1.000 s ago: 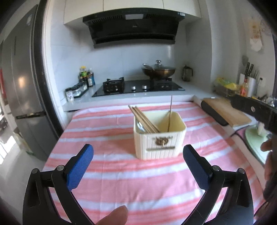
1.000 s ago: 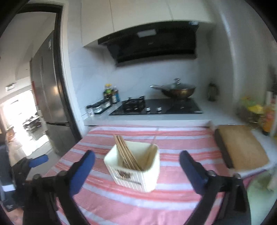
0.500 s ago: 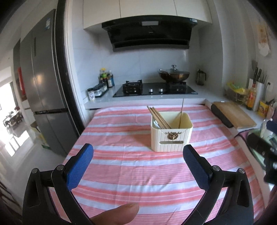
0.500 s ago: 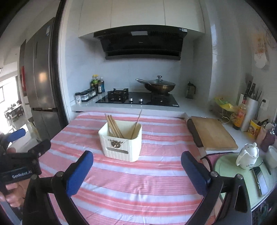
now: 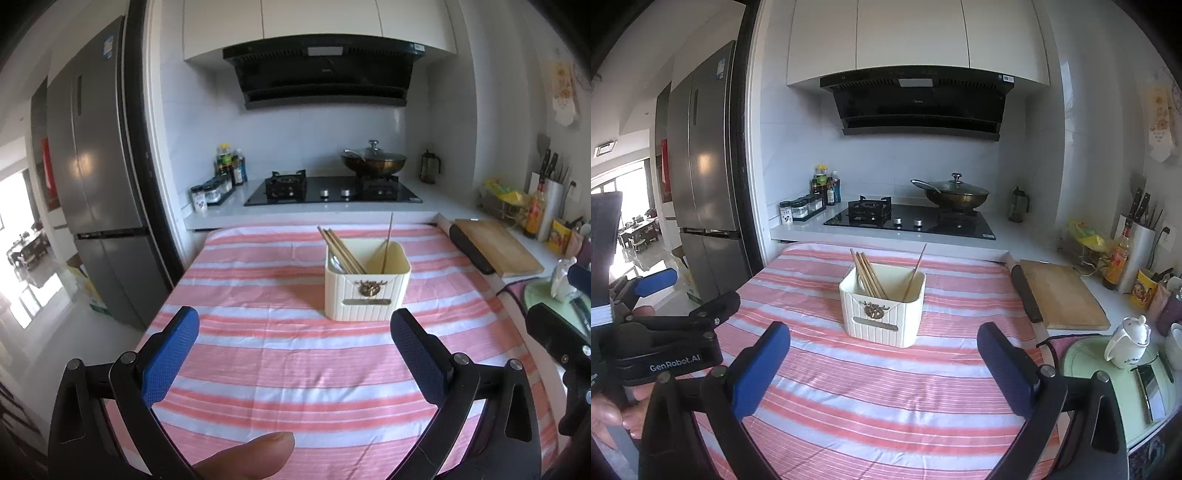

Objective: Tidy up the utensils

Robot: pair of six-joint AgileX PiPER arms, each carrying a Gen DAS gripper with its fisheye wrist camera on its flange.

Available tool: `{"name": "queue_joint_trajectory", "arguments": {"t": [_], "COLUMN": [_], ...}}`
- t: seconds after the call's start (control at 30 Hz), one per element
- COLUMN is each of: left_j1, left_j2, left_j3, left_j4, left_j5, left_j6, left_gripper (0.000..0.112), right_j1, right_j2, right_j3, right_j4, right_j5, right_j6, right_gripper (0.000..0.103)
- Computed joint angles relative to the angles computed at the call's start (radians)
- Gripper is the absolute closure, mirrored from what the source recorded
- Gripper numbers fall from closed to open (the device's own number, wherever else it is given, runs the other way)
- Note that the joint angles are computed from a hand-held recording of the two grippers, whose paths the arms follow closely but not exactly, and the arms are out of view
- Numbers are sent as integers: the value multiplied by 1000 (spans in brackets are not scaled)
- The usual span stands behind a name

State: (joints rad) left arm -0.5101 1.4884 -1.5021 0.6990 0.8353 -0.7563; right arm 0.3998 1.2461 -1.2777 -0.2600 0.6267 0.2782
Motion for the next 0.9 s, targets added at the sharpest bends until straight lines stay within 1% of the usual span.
{"name": "queue_joint_trajectory", "arguments": {"t": [0.27, 0.4, 0.53, 0.9], "left_j1": [-7, -4, -2, 5], "left_j2": [-9, -11, -8, 16], "left_j3": [5, 5, 3, -17], "left_j4": [20, 22, 29, 9], "left_j5": [15, 18, 25, 37], "left_j6": [-17, -17, -22, -13], "left_gripper": [9, 9, 9, 9], "right_j1": [5, 10, 1, 16], "right_j2": [-1, 3, 2, 11], "right_j3": [-13, -17, -22, -27], "right_j4": [23, 10, 44, -26], "right_j5": [23, 32, 30, 43], "right_j6": [-8, 7, -8, 53], "right_gripper": [0, 0, 0, 0]}}
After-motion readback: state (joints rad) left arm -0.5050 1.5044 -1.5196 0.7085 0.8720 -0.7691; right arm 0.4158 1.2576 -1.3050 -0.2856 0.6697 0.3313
